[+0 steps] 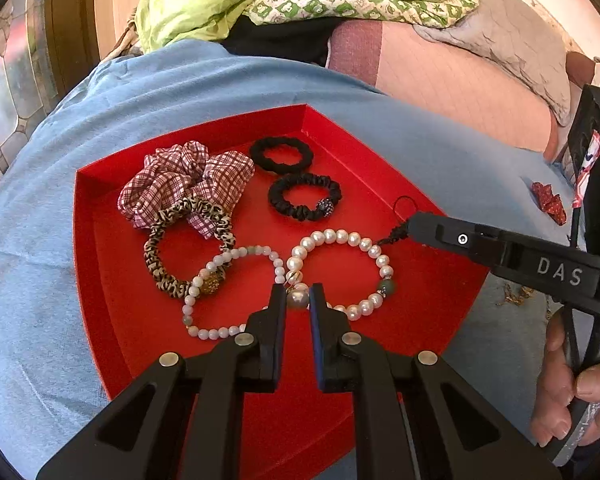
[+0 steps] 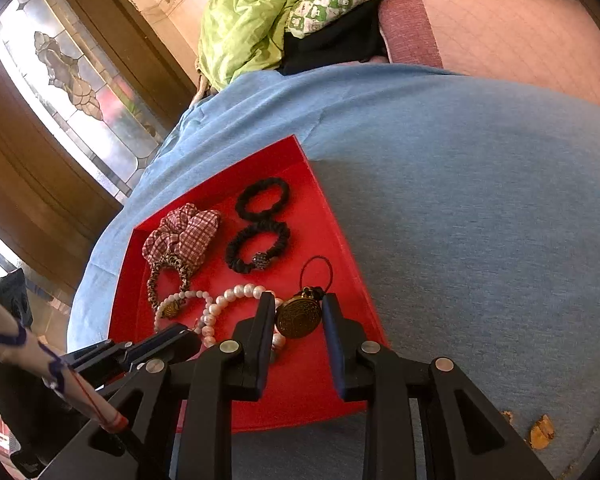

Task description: Organize jewelry

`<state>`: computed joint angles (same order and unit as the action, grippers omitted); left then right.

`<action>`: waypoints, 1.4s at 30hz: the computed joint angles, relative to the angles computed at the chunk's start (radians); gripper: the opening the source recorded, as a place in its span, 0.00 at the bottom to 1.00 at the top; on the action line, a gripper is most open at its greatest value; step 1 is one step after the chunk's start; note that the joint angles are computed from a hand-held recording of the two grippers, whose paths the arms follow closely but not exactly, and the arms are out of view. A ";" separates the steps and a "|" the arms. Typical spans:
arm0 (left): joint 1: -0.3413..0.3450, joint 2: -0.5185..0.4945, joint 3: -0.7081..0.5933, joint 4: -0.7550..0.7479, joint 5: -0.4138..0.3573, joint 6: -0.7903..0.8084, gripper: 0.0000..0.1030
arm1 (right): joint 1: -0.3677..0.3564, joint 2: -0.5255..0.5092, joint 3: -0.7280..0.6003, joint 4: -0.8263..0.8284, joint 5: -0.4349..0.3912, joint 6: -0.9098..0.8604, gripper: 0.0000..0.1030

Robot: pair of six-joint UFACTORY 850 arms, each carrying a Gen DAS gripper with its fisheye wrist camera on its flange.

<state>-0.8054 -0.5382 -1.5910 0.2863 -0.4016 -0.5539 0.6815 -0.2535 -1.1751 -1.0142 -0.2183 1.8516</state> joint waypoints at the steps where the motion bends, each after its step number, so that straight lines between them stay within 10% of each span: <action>1: 0.000 0.000 0.000 0.000 0.000 -0.002 0.11 | -0.001 0.003 0.003 -0.002 0.006 0.004 0.26; 18: -0.051 0.025 -0.002 0.291 0.098 -0.294 0.26 | 0.000 0.156 0.117 -0.452 0.008 0.496 0.26; 25: -0.111 -0.033 -0.084 0.152 0.098 -0.091 0.26 | -0.004 0.341 0.276 -0.324 -0.095 0.481 0.26; 36: -0.168 -0.182 -0.269 -0.462 -0.016 0.601 0.28 | -0.019 0.592 0.499 -0.031 -0.204 0.337 0.29; 42: -0.207 -0.294 -0.413 -0.377 -0.117 0.565 0.28 | -0.071 0.606 0.533 0.052 -0.146 0.256 0.29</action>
<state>-1.0121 -0.8320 -2.0042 -0.0905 -0.5189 0.0111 0.6103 0.3521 -0.6417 -0.9617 -0.3639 2.1072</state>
